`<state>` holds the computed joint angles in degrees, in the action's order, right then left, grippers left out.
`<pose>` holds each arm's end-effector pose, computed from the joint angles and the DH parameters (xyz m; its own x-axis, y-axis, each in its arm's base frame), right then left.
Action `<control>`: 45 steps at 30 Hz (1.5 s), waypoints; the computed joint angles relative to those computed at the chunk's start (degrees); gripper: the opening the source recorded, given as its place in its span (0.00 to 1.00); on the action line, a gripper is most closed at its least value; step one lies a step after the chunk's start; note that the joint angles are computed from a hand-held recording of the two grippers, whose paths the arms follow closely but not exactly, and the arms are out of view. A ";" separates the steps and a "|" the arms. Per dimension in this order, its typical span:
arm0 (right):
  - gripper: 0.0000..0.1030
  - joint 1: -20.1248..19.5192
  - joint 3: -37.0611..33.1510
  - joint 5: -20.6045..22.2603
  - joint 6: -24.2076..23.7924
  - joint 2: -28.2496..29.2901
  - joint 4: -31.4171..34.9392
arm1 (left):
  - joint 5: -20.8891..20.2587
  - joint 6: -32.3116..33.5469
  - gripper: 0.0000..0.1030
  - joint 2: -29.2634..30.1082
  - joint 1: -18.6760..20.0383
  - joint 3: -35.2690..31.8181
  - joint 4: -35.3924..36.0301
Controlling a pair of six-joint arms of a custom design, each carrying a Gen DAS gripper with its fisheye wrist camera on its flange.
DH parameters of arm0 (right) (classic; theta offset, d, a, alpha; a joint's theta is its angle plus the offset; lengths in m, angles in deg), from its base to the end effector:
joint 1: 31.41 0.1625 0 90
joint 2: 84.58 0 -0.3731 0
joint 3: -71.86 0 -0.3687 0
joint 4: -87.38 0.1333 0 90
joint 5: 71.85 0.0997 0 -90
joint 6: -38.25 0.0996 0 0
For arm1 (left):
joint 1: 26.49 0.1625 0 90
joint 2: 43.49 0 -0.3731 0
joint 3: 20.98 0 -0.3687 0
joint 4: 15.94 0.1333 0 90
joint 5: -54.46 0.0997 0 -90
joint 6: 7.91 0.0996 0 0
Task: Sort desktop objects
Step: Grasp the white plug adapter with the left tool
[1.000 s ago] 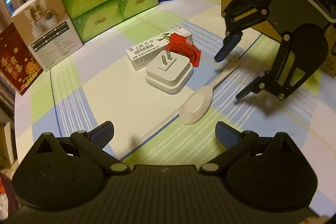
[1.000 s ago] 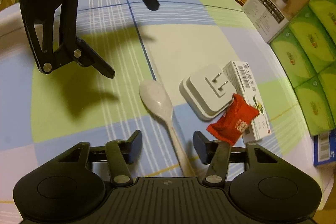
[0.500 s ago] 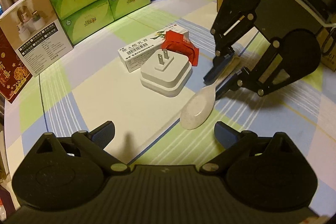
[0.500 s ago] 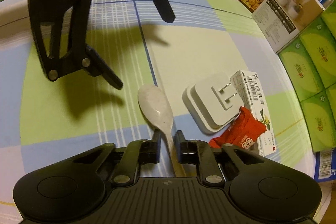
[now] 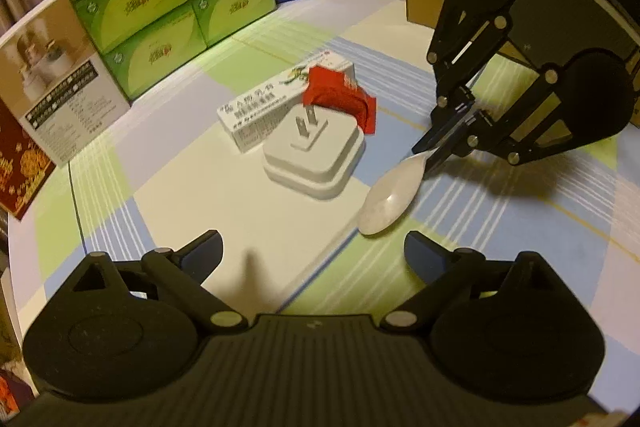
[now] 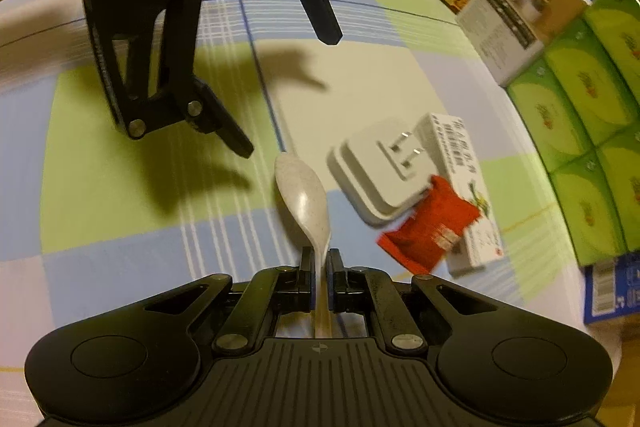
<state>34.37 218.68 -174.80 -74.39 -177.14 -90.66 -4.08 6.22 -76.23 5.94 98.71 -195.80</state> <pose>-0.0364 -0.3515 0.2107 0.0077 -0.8972 0.4415 -0.9044 0.1821 0.3859 -0.2698 -0.3909 -0.0837 -0.2595 0.8152 -0.5179 0.9346 0.3471 0.0780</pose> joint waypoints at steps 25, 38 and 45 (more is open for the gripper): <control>0.02 0.19 -1.86 -4.00 0.76 1.37 -4.13 | -4.07 14.50 0.86 8.21 5.01 -15.10 5.32; 0.02 0.58 -1.90 -5.94 6.87 1.56 -4.49 | -4.69 10.18 0.61 8.04 4.50 -14.72 6.78; 0.02 2.03 -0.48 -9.19 14.91 -1.39 -3.18 | -0.59 -1.61 0.61 5.84 0.31 -8.33 6.22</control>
<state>36.40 218.20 -183.99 -59.47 -178.53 -93.84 -4.67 4.61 -70.39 6.25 90.37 -189.58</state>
